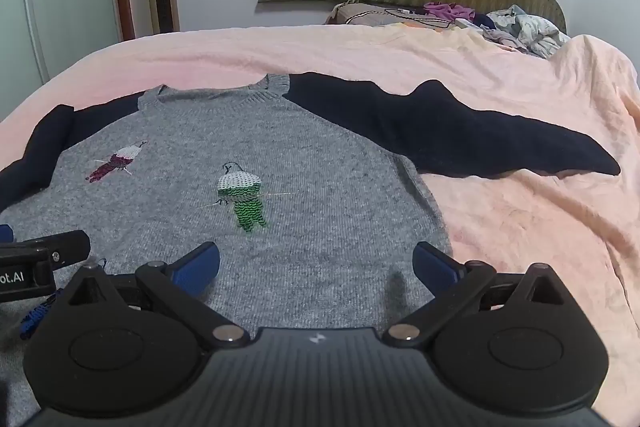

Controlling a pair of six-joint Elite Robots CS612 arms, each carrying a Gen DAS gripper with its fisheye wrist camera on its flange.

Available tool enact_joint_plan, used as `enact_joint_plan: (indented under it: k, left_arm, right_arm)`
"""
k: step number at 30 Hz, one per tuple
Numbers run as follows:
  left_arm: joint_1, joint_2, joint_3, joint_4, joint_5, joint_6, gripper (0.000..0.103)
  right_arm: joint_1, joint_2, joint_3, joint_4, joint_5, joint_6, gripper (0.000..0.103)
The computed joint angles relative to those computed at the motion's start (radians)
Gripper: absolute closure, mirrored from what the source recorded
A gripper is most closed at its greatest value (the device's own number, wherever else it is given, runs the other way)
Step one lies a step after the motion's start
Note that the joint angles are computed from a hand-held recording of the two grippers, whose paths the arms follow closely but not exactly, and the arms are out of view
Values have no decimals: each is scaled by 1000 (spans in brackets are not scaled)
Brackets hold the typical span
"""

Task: Fold small clothes

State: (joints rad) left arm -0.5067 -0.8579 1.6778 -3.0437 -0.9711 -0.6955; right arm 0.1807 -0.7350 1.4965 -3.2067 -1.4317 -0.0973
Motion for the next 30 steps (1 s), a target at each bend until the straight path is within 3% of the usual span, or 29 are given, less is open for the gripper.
enact_joint_plan:
  k: [30]
  left_arm:
    - [-4,2,-2,18,8,36,0]
  right_arm:
    - [2,2,-3,4,-13,11,0]
